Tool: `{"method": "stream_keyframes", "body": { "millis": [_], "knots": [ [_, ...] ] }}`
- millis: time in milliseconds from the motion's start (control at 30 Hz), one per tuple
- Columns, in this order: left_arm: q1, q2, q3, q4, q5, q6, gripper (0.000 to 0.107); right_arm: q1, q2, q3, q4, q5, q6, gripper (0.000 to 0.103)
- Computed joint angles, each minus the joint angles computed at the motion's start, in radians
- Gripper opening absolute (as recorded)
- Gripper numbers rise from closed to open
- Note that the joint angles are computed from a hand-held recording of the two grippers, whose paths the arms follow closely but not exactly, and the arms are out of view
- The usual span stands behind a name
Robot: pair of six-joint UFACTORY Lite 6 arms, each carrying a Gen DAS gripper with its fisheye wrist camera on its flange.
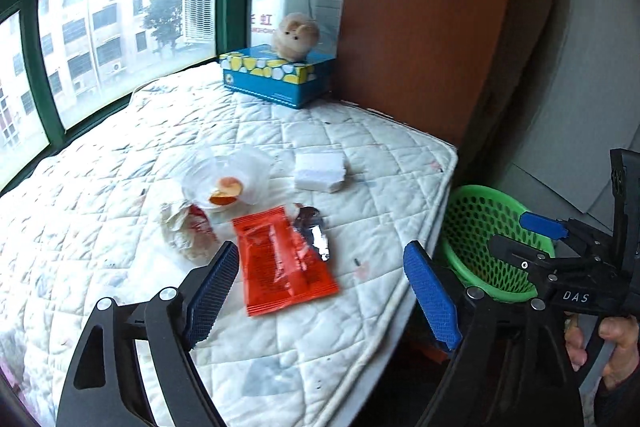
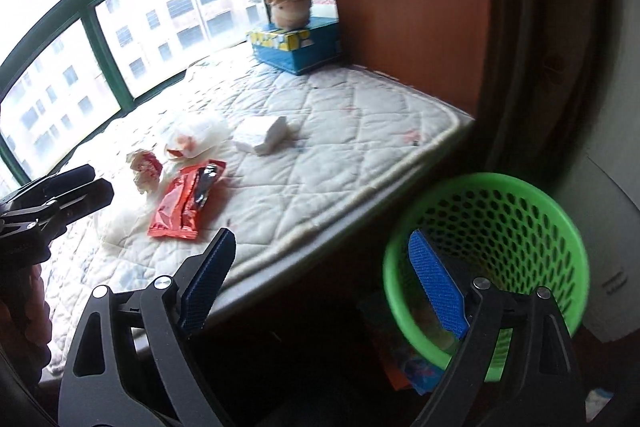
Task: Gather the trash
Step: 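Move both tools back over the mattress, then grasp the red packet with the right tool while the left tool grasps a labeled cup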
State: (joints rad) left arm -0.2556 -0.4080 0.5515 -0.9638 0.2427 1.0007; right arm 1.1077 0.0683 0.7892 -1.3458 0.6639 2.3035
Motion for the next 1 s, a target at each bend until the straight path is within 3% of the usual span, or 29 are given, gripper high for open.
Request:
{"method": "stream_keyframes", "body": {
  "millis": [333, 600, 800, 1000],
  "knots": [
    [0.436, 0.043, -0.027, -0.214, 0.178, 0.412, 0.082, -0.086, 0.319, 0.341, -0.032, -0.176, -0.103, 0.088],
    [0.686, 0.154, 0.001, -0.275, 0.276, 0.603, 0.082, -0.099, 0.605, 0.689, 0.166, -0.238, -0.35, 0.088],
    [0.782, 0.219, 0.017, -0.294, 0.318, 0.69, 0.082, -0.122, 0.812, 0.981, 0.437, -0.215, -0.66, 0.088],
    [0.831, 0.279, 0.033, -0.304, 0.346, 0.765, 0.083, -0.15, 1.035, 1.327, 0.7, -0.102, -0.947, 0.088]
  ]
}}
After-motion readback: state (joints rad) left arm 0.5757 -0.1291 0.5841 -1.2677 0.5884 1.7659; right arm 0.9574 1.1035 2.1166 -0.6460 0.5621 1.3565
